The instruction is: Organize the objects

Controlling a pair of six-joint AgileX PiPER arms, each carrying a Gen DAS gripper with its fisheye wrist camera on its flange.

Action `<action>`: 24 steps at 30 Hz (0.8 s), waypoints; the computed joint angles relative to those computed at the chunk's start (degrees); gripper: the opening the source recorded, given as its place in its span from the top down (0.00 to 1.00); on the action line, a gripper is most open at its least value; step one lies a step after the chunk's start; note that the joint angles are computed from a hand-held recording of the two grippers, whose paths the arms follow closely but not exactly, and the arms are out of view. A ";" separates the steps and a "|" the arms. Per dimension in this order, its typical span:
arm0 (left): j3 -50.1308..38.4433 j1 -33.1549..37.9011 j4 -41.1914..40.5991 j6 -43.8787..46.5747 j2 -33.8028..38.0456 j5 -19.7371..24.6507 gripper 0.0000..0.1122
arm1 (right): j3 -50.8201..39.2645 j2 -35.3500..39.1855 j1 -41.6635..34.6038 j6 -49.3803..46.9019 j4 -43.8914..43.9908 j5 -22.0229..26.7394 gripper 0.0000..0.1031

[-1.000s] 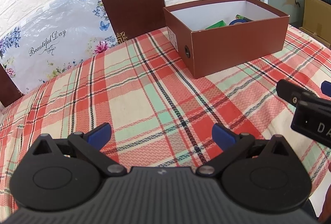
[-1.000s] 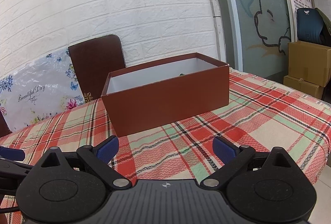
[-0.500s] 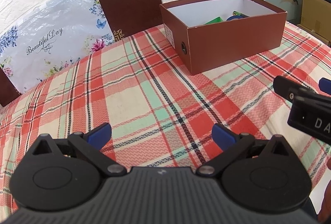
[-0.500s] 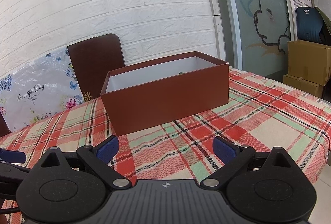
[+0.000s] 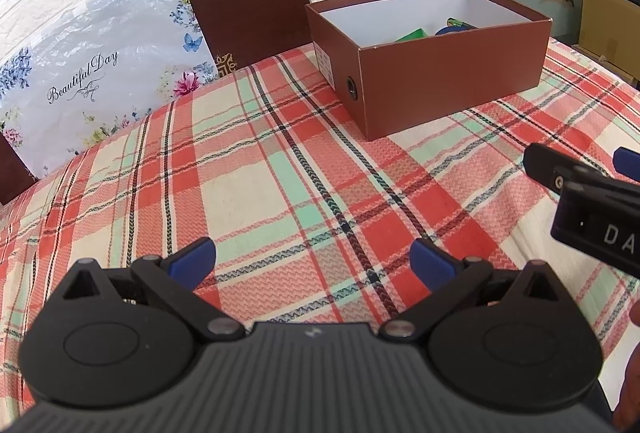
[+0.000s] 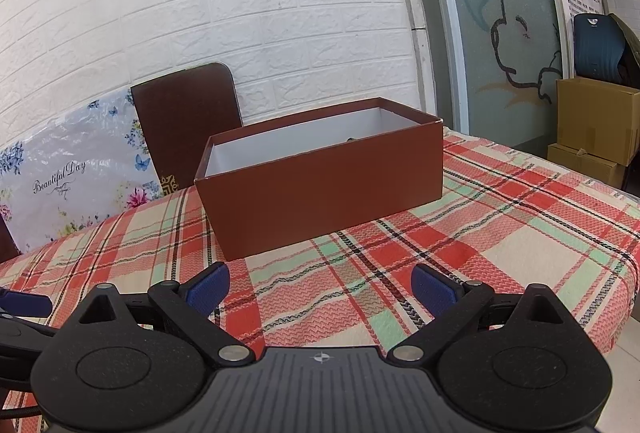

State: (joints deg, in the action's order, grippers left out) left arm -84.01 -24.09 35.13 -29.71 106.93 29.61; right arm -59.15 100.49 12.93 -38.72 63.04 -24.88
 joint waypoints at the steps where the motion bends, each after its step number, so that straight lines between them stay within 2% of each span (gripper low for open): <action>1: 0.00 0.00 0.00 0.00 0.00 0.00 0.08 | 0.02 -0.02 0.01 -0.02 0.04 0.00 0.06; 24: -1.37 1.34 -7.44 6.77 1.24 0.46 0.08 | -0.07 0.54 1.22 -1.78 2.77 -0.97 0.06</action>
State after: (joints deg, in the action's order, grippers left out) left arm -85.38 -22.75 27.69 -22.94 108.17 30.07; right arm -59.22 101.03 14.15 -40.50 65.81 -25.85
